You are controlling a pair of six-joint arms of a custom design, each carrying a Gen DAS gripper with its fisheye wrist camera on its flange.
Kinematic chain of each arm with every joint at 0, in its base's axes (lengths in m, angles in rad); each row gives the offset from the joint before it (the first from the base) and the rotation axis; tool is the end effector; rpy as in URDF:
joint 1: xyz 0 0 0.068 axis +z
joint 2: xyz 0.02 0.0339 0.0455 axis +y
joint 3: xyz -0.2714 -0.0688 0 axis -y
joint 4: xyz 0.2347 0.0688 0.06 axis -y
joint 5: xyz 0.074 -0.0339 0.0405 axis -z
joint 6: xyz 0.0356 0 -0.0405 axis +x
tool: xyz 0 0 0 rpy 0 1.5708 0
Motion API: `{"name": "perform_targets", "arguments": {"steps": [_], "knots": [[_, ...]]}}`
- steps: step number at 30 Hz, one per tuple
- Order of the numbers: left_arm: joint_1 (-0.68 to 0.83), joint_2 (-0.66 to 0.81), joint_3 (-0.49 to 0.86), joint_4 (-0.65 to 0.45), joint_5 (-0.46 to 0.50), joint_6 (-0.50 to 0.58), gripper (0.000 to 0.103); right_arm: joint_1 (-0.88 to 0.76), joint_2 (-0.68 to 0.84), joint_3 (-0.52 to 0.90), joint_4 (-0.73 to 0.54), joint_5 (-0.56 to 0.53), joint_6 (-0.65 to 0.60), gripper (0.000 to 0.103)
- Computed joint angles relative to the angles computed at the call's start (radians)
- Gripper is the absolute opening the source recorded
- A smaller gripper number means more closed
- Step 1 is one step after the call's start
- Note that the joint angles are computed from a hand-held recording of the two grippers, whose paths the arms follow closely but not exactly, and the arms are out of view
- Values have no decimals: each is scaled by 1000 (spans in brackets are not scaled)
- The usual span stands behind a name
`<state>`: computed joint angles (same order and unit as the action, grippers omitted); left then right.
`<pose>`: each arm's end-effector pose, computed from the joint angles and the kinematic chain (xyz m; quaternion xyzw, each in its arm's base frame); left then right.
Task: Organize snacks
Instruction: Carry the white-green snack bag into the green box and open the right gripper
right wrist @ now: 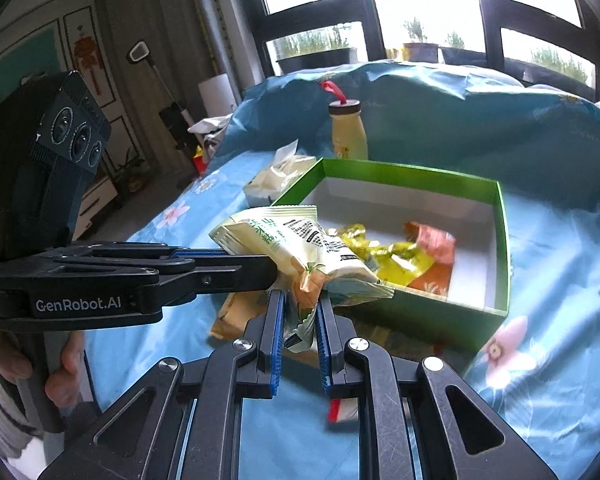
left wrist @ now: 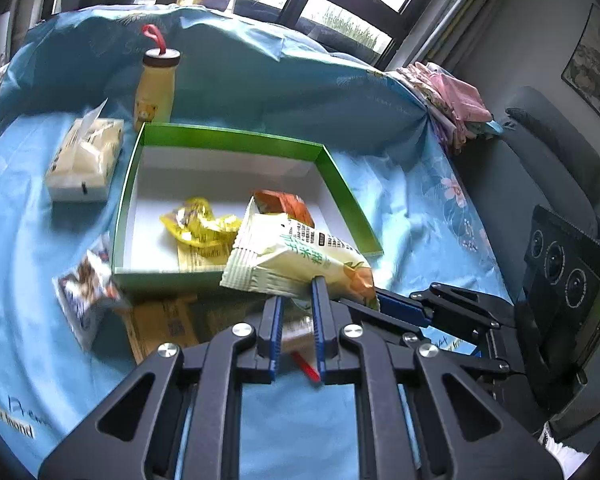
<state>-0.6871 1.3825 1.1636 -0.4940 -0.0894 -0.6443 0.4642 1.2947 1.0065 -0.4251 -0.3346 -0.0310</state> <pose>0.2294 -0.1841 0.3161 0.0009 0.9087 -0.2247 0.3519 0.2357 0.1311 0.2950 -0.2869 0.8525 0.2360 0.3678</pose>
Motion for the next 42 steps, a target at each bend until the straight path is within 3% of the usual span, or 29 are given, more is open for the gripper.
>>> {"name": "perform_targets", "arguments": {"steps": [12,27,42], "knots": [[150,168,166,-22,115,79,13,-53,228,206,-1,-46,-20,17],[244,324,184,17,229,53,14,-66,448,330,-24,-41,-25,17],[245,377,215,-15,194,43,16,-44,528,404,-69,18,-4,17]]}}
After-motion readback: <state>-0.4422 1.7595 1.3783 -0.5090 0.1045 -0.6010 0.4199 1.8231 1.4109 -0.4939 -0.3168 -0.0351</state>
